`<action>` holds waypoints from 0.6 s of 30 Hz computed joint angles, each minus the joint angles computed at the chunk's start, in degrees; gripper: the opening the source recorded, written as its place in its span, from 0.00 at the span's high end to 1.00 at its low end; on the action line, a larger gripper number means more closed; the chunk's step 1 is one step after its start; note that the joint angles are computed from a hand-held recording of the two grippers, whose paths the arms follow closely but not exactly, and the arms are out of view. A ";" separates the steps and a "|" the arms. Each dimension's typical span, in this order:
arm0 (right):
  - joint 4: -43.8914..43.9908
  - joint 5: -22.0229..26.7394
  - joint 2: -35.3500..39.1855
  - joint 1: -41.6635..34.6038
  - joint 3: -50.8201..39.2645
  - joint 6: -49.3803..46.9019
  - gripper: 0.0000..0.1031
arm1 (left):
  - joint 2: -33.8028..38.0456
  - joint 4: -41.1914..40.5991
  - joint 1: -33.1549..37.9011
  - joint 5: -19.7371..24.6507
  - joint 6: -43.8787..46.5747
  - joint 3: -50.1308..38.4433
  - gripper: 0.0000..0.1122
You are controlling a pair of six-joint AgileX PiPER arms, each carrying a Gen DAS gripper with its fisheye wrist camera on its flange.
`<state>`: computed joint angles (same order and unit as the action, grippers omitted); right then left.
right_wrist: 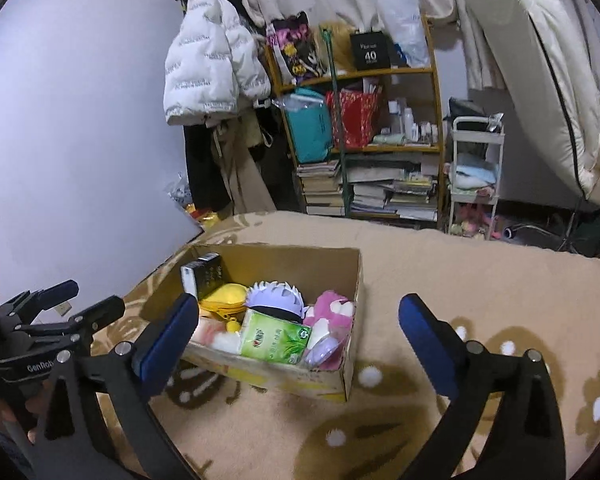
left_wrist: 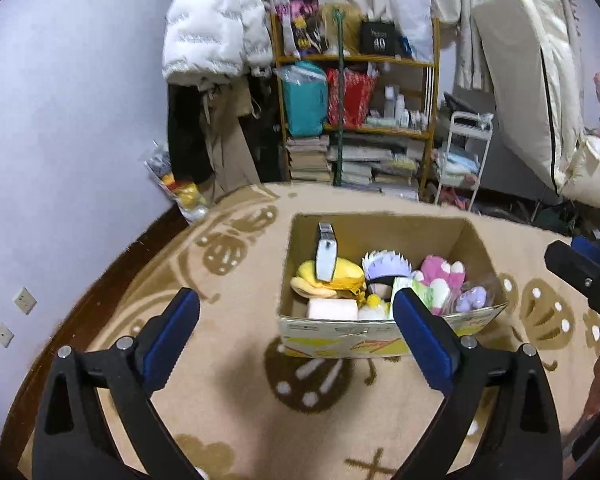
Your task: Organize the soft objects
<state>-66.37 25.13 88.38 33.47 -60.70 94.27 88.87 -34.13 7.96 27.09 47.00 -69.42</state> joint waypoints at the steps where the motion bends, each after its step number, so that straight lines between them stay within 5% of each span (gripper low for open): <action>1: 0.48 1.08 -1.38 0.89 0.36 -0.49 0.00 | -1.43 -2.07 1.06 0.64 1.76 0.72 0.11; 8: 0.17 13.20 -11.00 11.23 3.39 -2.33 0.00 | -11.86 -19.14 10.97 7.21 19.01 7.51 0.09; 14: -2.70 23.62 -15.41 20.98 5.13 0.30 0.00 | -18.11 -25.11 17.16 9.96 25.90 12.46 0.09; 18: -5.56 29.85 -17.20 26.63 6.47 5.66 0.00 | -20.37 -29.37 23.66 17.36 30.39 13.89 0.09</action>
<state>-71.93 54.98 71.18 60.10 -54.23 99.93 68.50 -63.49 31.62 44.44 77.38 -55.53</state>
